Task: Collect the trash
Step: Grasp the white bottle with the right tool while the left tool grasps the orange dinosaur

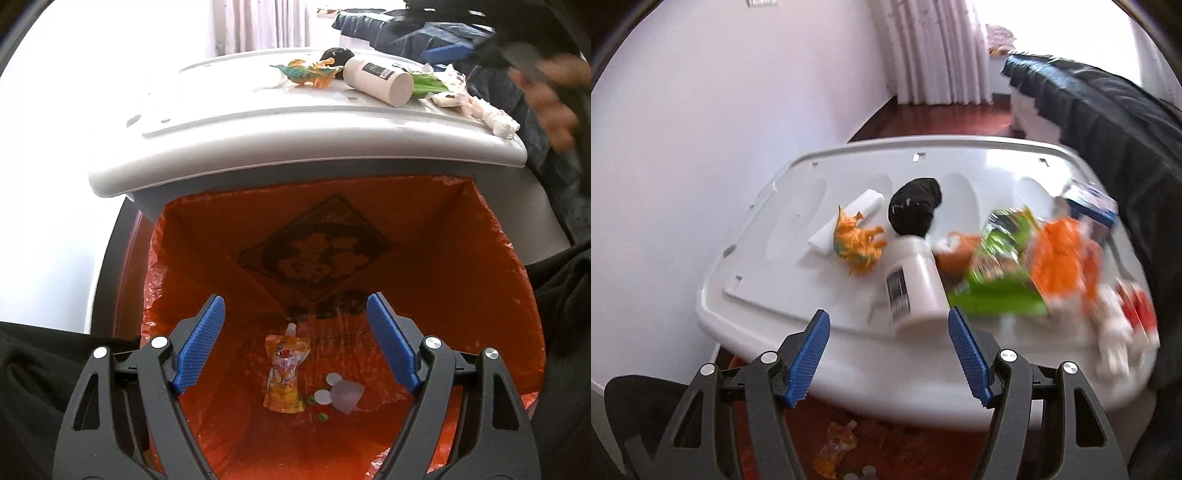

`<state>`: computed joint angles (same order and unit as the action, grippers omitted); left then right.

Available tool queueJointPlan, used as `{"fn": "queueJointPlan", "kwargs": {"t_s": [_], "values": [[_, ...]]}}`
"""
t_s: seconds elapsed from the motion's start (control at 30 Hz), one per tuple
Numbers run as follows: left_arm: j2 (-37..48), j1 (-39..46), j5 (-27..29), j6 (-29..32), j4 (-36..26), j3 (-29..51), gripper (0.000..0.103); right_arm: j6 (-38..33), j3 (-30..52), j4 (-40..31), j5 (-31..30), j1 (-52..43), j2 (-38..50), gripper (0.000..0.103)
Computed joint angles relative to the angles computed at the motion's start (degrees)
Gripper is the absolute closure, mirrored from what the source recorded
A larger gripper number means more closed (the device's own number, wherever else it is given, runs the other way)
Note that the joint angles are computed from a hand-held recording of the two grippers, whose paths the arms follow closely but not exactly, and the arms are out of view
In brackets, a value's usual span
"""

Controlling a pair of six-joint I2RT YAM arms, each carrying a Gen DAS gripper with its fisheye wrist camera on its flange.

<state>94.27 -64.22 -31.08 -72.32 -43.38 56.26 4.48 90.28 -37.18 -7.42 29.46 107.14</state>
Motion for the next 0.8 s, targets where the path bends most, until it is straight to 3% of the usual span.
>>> {"fn": "queueJointPlan", "kwargs": {"t_s": [0.13,0.33,0.4,0.5,0.57,0.8], "values": [[-0.50,0.80,0.33,0.35,1.98,-1.44,0.025,-2.42,15.84,-9.22,1.29,-0.29,12.44,0.041],[-0.76,1.23,0.41,0.79,3.13,-2.09,0.025,-4.61,32.50,-21.12,6.97,1.61,26.62,0.048],[-0.43,1.21,0.32,0.85,2.68,-1.74,0.025,-4.54,31.20,-18.97,8.24,2.31,26.54,0.056],[0.07,1.06,0.21,0.69,2.02,-1.11,0.025,-2.51,29.58,-18.10,8.63,2.46,25.65,0.057],[0.29,1.09,0.12,0.64,1.71,-0.81,0.025,-2.09,24.02,-14.35,8.53,2.26,22.29,0.057],[-2.58,1.07,-0.49,0.78,0.92,-0.47,0.025,-1.35,-1.42,-4.79,-6.46,-5.08,-1.14,0.057]]}}
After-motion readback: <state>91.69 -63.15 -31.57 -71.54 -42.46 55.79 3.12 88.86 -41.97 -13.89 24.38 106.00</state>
